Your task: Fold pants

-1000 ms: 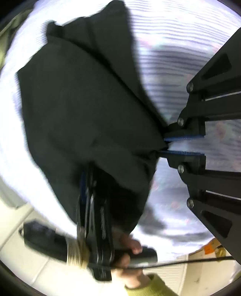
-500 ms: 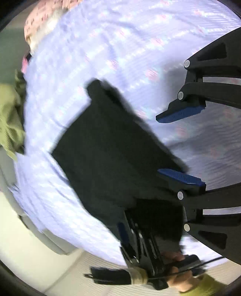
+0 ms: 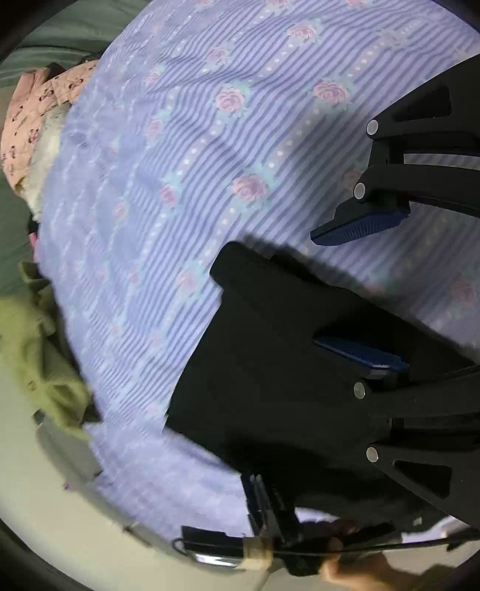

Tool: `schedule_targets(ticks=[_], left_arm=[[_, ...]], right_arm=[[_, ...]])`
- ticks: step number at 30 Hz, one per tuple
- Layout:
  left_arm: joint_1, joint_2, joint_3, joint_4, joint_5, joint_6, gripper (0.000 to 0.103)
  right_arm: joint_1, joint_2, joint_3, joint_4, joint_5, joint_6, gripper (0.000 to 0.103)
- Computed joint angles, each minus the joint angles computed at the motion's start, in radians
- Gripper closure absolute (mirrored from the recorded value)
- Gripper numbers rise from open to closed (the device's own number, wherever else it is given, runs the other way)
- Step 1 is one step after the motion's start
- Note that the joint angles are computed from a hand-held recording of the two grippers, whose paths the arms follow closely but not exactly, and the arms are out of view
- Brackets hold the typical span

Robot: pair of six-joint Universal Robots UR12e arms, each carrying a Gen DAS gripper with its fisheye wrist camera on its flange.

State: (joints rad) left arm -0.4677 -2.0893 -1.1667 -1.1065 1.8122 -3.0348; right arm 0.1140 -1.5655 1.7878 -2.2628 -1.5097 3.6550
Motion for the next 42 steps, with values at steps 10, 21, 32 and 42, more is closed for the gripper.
schedule_targets(ticks=[10, 21, 32, 42], left_arm=[[-0.023, 0.034, -0.039, 0.145, 0.105, -0.097, 0.049], [0.059, 0.531, -0.529, 0.243, 0.057, -0.448, 0.017], [0.245, 0.794, -0.827, 0.268, -0.121, -0.633, 0.018], [0.372, 0.743, -0.86, 0.382, -0.403, -0.536, 0.045]], right_arm=[[0.001, -0.015, -0.013, 0.076, -0.094, -0.038, 0.05], [0.115, -0.047, -0.075, 0.007, 0.021, -0.356, 0.035], [0.305, 0.015, -0.121, 0.021, 0.117, -0.447, 0.035], [0.375, 0.057, -0.169, 0.091, 0.041, -0.423, 0.035]])
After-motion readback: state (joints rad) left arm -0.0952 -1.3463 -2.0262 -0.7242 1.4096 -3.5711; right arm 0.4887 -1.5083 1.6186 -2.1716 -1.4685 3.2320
